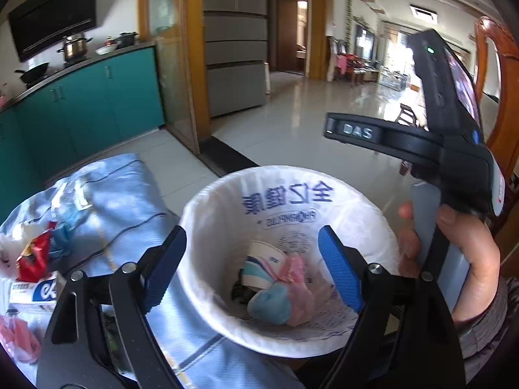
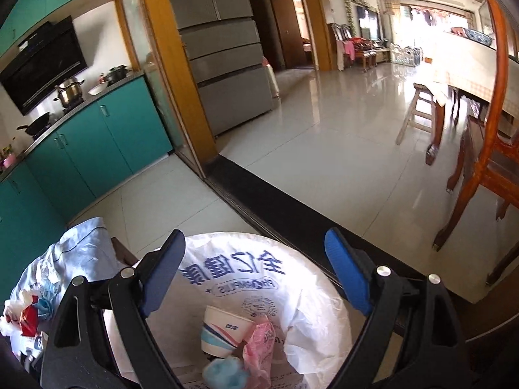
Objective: Collect trash
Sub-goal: 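Move both open tools back over the table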
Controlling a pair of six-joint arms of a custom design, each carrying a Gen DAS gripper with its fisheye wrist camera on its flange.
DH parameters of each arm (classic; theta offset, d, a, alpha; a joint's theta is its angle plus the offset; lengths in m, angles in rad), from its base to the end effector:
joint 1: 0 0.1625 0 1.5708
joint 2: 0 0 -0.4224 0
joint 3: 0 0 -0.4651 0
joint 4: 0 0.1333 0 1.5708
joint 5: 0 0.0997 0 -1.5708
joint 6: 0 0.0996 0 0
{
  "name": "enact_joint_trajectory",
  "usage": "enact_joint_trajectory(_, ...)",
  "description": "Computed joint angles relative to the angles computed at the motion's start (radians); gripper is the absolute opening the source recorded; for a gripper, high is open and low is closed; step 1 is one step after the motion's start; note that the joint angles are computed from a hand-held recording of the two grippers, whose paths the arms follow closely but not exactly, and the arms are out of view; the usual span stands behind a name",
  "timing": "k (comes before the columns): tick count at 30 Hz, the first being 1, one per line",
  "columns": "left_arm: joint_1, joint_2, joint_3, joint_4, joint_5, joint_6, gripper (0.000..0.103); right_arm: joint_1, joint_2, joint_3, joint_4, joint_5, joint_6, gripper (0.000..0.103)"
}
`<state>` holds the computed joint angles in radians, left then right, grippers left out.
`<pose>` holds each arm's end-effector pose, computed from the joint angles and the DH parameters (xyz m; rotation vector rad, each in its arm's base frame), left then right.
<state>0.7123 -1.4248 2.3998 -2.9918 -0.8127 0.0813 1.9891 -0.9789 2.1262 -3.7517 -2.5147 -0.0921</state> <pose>-0.2039 -0.4426 0.1732 0.9154 2.2931 -0.8872 0.2626 -0.4611 0.1448 -0.0575 -2.1199 1.3110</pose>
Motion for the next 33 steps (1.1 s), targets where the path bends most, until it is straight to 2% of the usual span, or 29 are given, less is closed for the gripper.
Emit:
enact_joint_trajectory(7, 0.011, -0.059, 0.013, 0.01, 0.092, -0.024, 0.086, 0.032, 0.057, -0.038, 0.004, 0.031, -0.109, 0.088)
enact_joint_trajectory(10, 0.006, -0.098, 0.033, 0.021, 0.136, -0.029, 0.089, 0.032, 0.053, -0.036, 0.065, 0.075, -0.072, 0.088)
enact_joint_trajectory(12, -0.004, -0.139, 0.059, 0.027, 0.179, -0.023, 0.09, 0.022, 0.029, -0.02, 0.136, 0.163, -0.002, 0.088)
enact_joint_trajectory(14, -0.014, -0.182, 0.09, 0.019, 0.243, -0.006, 0.092, 0.023, 0.026, -0.019, 0.183, 0.21, 0.025, 0.088)
enact_joint_trajectory(16, -0.014, -0.236, 0.122, 0.02, 0.339, -0.001, 0.092, 0.041, 0.055, -0.04, 0.196, 0.198, -0.006, 0.088)
enact_joint_trajectory(20, 0.013, -0.367, 0.15, 0.179, 0.466, -0.104, 0.092, 0.104, 0.165, -0.112, 0.151, 0.096, -0.147, 0.088)
enact_joint_trajectory(23, 0.033, -0.449, 0.166, 0.292, 0.546, -0.169, 0.092, 0.122, 0.19, -0.129, 0.201, 0.137, -0.141, 0.088)
enact_joint_trajectory(28, 0.056, -0.57, 0.187, 0.474, 0.608, -0.257, 0.092, 0.165, 0.257, -0.171, 0.193, 0.125, -0.235, 0.088)
enact_joint_trajectory(32, 0.082, -0.626, 0.182, 0.591, 0.599, -0.33, 0.092, 0.191, 0.296, -0.195, 0.209, 0.125, -0.272, 0.088)
enact_joint_trajectory(33, 0.094, -0.619, 0.179, 0.573, 0.59, -0.32, 0.092, 0.194, 0.303, -0.198, 0.216, 0.127, -0.276, 0.088)
